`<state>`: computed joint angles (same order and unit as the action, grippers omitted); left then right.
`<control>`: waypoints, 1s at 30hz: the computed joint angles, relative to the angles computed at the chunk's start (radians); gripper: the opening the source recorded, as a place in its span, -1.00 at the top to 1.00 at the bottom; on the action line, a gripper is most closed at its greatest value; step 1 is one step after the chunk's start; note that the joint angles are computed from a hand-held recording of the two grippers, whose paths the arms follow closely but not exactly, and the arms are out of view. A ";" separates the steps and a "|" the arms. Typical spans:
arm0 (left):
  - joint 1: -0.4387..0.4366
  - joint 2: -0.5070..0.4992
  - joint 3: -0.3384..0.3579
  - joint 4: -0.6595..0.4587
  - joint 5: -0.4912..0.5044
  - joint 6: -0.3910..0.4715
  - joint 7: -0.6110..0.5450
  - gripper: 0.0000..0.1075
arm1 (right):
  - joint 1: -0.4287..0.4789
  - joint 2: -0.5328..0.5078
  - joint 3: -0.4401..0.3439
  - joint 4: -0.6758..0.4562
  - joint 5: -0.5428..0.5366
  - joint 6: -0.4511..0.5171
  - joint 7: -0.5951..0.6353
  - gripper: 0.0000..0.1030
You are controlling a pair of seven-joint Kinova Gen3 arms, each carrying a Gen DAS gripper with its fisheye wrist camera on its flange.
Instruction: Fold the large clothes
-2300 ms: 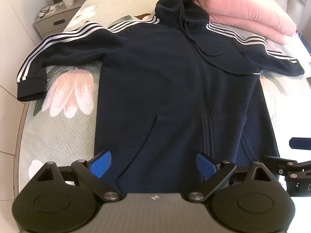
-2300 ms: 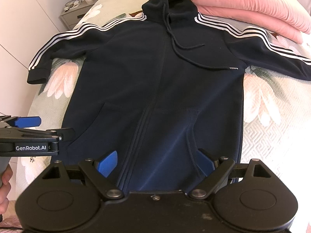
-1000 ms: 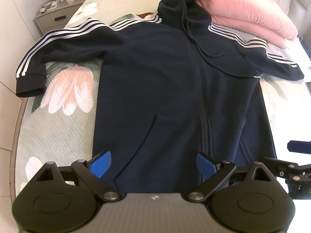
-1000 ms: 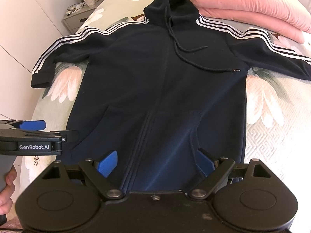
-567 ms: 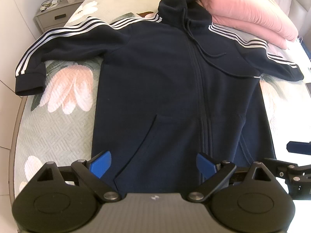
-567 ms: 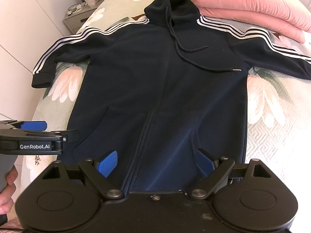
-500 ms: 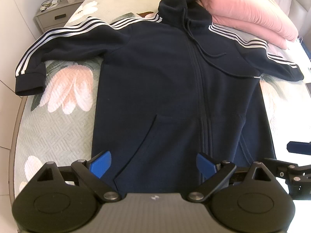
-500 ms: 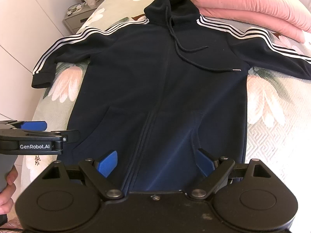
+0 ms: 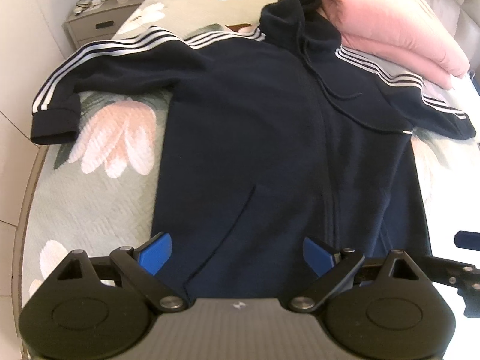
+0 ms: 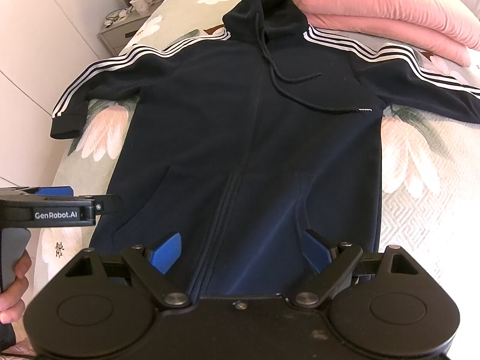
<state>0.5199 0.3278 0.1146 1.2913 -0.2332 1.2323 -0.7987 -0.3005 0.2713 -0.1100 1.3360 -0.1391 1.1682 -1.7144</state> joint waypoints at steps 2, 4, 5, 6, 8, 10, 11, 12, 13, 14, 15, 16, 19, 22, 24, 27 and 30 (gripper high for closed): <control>-0.006 -0.015 -0.004 0.030 -0.003 -0.034 0.005 -0.78 | 0.006 -0.015 -0.006 0.031 -0.002 -0.039 0.002 -1.00; -0.028 -0.044 -0.005 0.088 0.006 -0.104 -0.008 -0.78 | 0.015 -0.040 -0.009 0.090 -0.010 -0.121 0.024 -1.00; -0.042 -0.062 0.003 0.127 -0.002 -0.145 -0.011 -0.78 | 0.021 -0.050 -0.009 0.116 -0.013 -0.161 0.037 -1.00; -0.038 -0.079 -0.008 0.170 -0.014 -0.186 -0.009 -0.78 | 0.027 -0.058 -0.012 0.140 -0.004 -0.202 0.039 -1.00; -0.040 -0.099 -0.009 0.239 -0.048 -0.231 0.005 -0.78 | 0.003 -0.075 0.010 0.199 0.063 -0.283 0.006 -1.00; -0.071 -0.123 0.011 0.322 -0.060 -0.282 0.007 -0.75 | -0.019 -0.098 0.030 0.273 0.141 -0.365 -0.029 -1.00; -0.067 -0.138 -0.005 0.368 -0.054 -0.319 0.001 -0.73 | -0.022 -0.108 0.042 0.315 0.164 -0.405 -0.040 -1.00; -0.057 -0.152 -0.030 0.414 -0.041 -0.357 -0.014 -0.68 | -0.006 -0.115 0.039 0.356 0.169 -0.446 -0.041 -1.00; -0.062 -0.163 -0.037 0.461 -0.032 -0.391 -0.027 -0.63 | 0.025 -0.121 0.023 0.399 0.159 -0.487 -0.025 -1.00; -0.070 -0.166 -0.041 0.492 -0.020 -0.409 -0.040 -0.59 | 0.047 -0.127 0.020 0.444 0.142 -0.527 0.007 -1.00; -0.082 -0.168 -0.046 0.521 0.005 -0.427 -0.062 -0.55 | 0.051 -0.128 0.031 0.482 0.141 -0.552 0.026 -1.00; -0.112 -0.172 -0.040 0.552 0.046 -0.450 -0.098 -0.54 | 0.057 -0.126 0.035 0.510 0.152 -0.560 0.032 -1.00; -0.247 -0.191 0.034 0.652 0.168 -0.547 -0.188 -0.52 | 0.065 -0.122 0.076 0.583 0.105 -0.577 0.108 -1.00; -0.262 -0.205 0.039 0.714 0.203 -0.617 -0.227 -0.54 | 0.175 -0.099 0.029 0.628 -0.017 -0.584 0.215 -1.00; -0.217 -0.207 0.017 0.716 0.169 -0.618 -0.224 -0.59 | 0.226 -0.077 0.014 0.635 -0.099 -0.562 0.295 -1.00; -0.226 -0.178 0.049 0.704 0.163 -0.596 -0.262 -0.92 | 0.299 -0.089 -0.032 0.674 -0.184 -0.589 0.417 -1.00; -0.126 -0.150 0.003 0.692 0.074 -0.578 -0.195 -0.92 | 0.420 -0.097 -0.128 0.732 -0.279 -0.664 0.531 -1.00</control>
